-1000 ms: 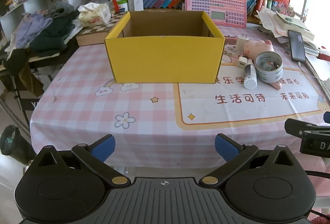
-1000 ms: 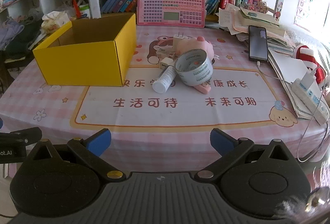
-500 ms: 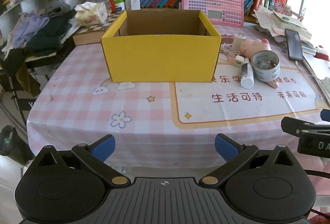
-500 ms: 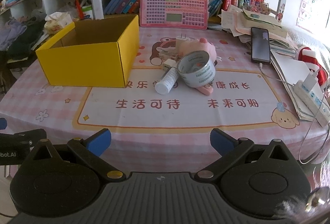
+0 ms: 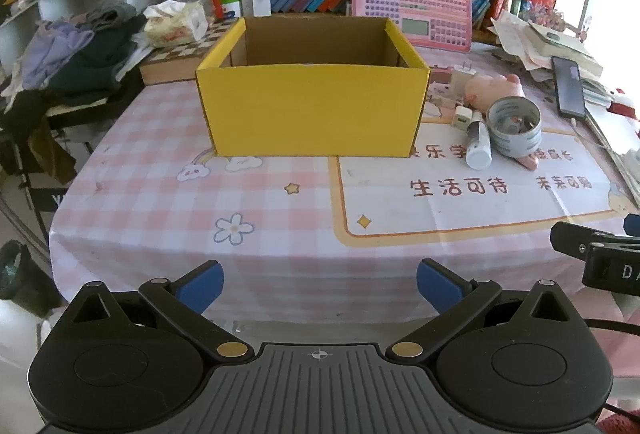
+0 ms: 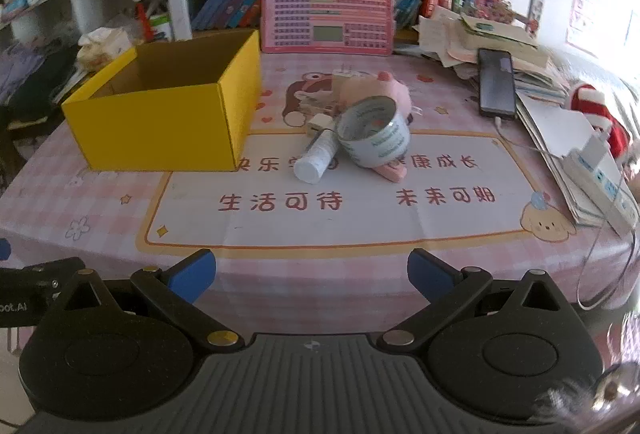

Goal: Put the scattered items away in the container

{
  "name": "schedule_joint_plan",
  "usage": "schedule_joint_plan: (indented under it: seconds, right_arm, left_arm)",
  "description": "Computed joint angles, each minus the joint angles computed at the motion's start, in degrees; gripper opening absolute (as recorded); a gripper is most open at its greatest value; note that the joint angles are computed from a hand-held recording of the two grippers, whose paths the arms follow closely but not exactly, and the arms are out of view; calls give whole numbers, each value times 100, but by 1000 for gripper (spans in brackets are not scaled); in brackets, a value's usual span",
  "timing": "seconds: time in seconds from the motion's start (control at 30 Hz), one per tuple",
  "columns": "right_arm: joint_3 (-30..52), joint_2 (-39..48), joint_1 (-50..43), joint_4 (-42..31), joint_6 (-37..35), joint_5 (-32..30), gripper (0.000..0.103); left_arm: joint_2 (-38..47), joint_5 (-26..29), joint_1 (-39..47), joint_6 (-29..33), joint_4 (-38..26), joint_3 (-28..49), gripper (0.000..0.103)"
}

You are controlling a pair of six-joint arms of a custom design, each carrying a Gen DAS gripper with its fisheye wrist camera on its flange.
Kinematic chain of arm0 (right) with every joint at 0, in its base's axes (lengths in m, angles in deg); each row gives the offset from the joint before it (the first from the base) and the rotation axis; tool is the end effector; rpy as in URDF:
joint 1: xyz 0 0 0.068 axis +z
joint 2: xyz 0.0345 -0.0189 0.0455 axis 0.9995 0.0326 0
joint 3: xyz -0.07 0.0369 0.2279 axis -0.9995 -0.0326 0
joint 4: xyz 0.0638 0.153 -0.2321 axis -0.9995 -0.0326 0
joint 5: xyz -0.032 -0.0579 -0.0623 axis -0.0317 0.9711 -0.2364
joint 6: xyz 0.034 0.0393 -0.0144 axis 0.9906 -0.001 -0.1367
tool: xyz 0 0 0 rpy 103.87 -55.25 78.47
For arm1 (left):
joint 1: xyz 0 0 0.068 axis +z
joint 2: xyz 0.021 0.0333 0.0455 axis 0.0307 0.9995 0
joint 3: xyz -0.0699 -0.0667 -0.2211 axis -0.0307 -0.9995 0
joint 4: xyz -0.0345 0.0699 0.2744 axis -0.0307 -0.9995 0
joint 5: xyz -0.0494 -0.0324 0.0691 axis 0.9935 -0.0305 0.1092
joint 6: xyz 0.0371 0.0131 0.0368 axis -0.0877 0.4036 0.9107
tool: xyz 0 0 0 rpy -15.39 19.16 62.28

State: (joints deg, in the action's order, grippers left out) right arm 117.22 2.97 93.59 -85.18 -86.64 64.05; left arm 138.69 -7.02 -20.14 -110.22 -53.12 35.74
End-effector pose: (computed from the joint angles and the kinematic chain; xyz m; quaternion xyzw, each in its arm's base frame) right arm 0.3369 0.0432 0.2217 -0.2330 0.8917 0.1083 0.3725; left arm 0.2417 -0.0776 0.2082 -0.2323 0.9043 0.0828 0.3484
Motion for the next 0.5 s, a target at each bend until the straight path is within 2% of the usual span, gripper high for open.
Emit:
schedule_joint_plan:
  seconds: [0.13, 0.3, 0.5]
  right_arm:
    - [-20, -17, -16, 19, 38, -24, 103]
    - [-105, -117, 15, 54, -44, -35, 103]
    - [-109, -126, 0, 49, -58, -63, 101]
  left_arm:
    - [-13, -20, -1, 33, 13, -7, 103]
    - [-225, 211, 69, 158, 242, -167, 103]
    - [-170, 170, 41, 100, 182, -132, 103]
